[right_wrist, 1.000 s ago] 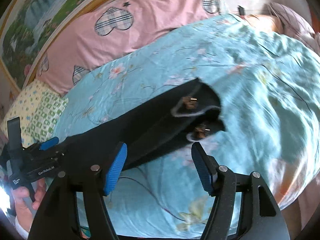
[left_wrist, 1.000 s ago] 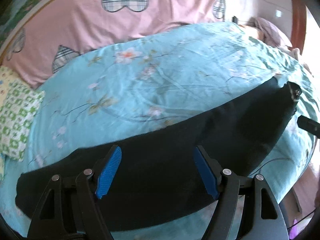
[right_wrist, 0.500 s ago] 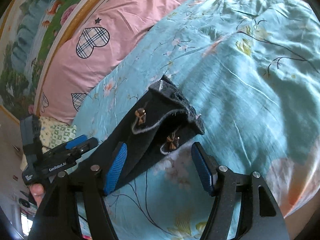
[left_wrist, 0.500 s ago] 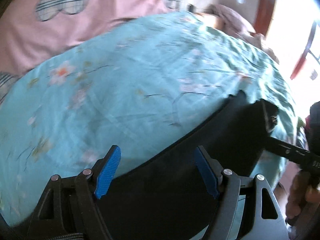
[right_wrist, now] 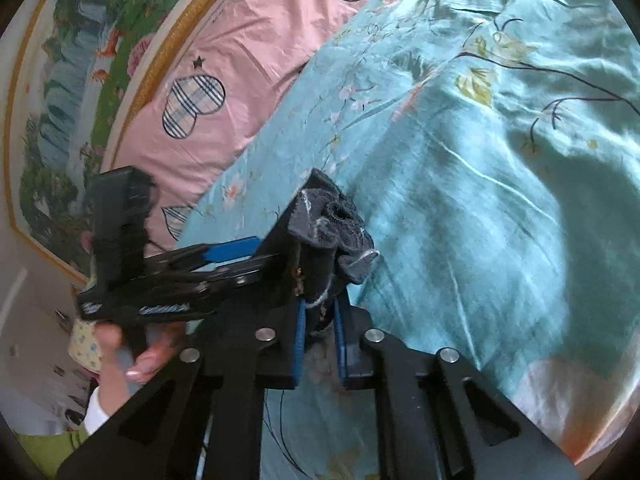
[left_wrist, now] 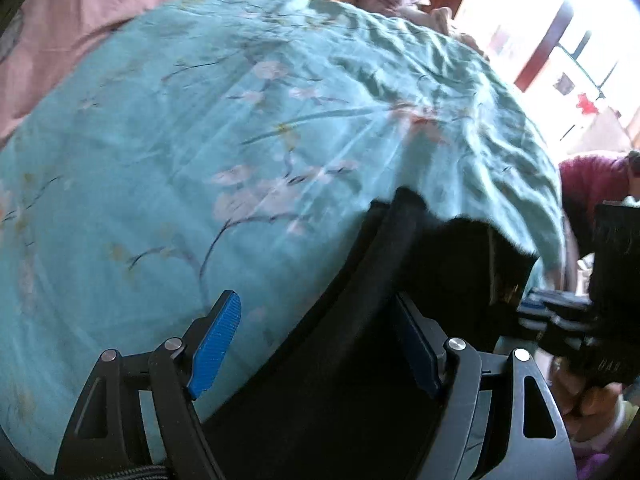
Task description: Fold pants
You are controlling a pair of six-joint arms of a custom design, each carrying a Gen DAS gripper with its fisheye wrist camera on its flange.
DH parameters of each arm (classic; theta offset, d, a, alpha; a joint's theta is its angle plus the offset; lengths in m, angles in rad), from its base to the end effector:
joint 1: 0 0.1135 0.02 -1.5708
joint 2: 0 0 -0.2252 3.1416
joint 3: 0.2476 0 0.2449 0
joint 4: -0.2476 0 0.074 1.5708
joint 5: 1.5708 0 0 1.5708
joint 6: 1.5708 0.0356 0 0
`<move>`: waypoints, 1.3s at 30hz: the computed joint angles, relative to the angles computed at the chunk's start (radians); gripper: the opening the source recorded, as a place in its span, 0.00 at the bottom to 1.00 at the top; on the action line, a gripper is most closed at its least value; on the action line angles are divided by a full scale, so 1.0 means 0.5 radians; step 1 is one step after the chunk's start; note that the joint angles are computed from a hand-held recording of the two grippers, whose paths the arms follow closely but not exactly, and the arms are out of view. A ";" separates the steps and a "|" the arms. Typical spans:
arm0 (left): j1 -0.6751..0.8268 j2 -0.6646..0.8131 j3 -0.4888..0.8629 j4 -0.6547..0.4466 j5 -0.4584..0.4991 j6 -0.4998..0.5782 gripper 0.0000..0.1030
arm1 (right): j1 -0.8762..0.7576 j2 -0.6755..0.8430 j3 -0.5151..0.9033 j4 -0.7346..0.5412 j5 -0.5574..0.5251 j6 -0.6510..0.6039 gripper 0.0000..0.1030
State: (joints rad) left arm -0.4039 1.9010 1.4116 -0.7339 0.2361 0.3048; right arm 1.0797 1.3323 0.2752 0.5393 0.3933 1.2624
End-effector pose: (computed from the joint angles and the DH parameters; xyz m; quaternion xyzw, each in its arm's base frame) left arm 0.3349 -0.1522 0.1658 0.3585 0.9103 -0.1244 0.1657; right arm 0.1198 0.1952 0.1021 0.1751 0.8354 0.3882 0.3474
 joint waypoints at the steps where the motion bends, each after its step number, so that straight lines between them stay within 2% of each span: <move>1: 0.001 0.070 0.086 -0.040 0.040 0.000 0.75 | 0.016 -0.003 -0.007 0.014 0.035 -0.006 0.12; 2: 0.001 0.117 0.146 -0.076 0.068 0.004 0.71 | 0.024 0.000 -0.011 0.031 0.050 -0.012 0.12; 3: 0.003 0.189 0.235 -0.132 0.128 0.021 0.61 | 0.021 0.004 -0.013 0.045 0.050 -0.018 0.12; 4: 0.004 0.238 0.297 -0.177 0.179 0.039 0.56 | 0.018 0.002 -0.019 0.058 0.048 -0.020 0.12; 6: -0.007 0.290 0.364 -0.229 0.257 0.077 0.34 | -0.003 0.008 -0.023 0.068 0.017 -0.034 0.12; 8: -0.019 0.321 0.402 -0.254 0.327 0.119 0.21 | 0.004 0.009 -0.028 0.064 0.021 -0.036 0.12; 9: -0.019 0.325 0.403 -0.251 0.347 0.123 0.16 | 0.005 0.011 -0.031 0.066 0.021 -0.034 0.12; 11: -0.006 0.304 0.375 -0.229 0.392 0.111 0.12 | 0.013 0.020 -0.016 0.044 0.031 -0.034 0.12; 19: 0.096 -0.027 0.071 -0.081 0.563 0.074 0.09 | 0.063 -0.098 0.024 -0.051 0.088 -0.092 0.12; 24: 0.228 -0.309 -0.106 -0.086 0.684 0.101 0.09 | 0.121 -0.212 0.068 -0.104 0.142 -0.190 0.12; 28: 0.342 -0.541 -0.254 -0.094 0.773 0.127 0.09 | 0.131 -0.215 0.067 0.063 0.088 -0.278 0.12; 32: 0.479 -0.776 -0.430 -0.068 0.862 0.156 0.09 | 0.128 -0.088 0.114 0.357 -0.048 -0.363 0.12; 39: 0.811 -1.033 -0.619 -0.168 1.030 0.306 0.09 | 0.180 0.158 0.433 0.363 -0.186 -0.525 0.12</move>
State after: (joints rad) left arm 0.0017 1.3845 1.1023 -0.8178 0.7511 0.4578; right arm 1.1700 1.4115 0.4915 0.7206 0.3005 1.0000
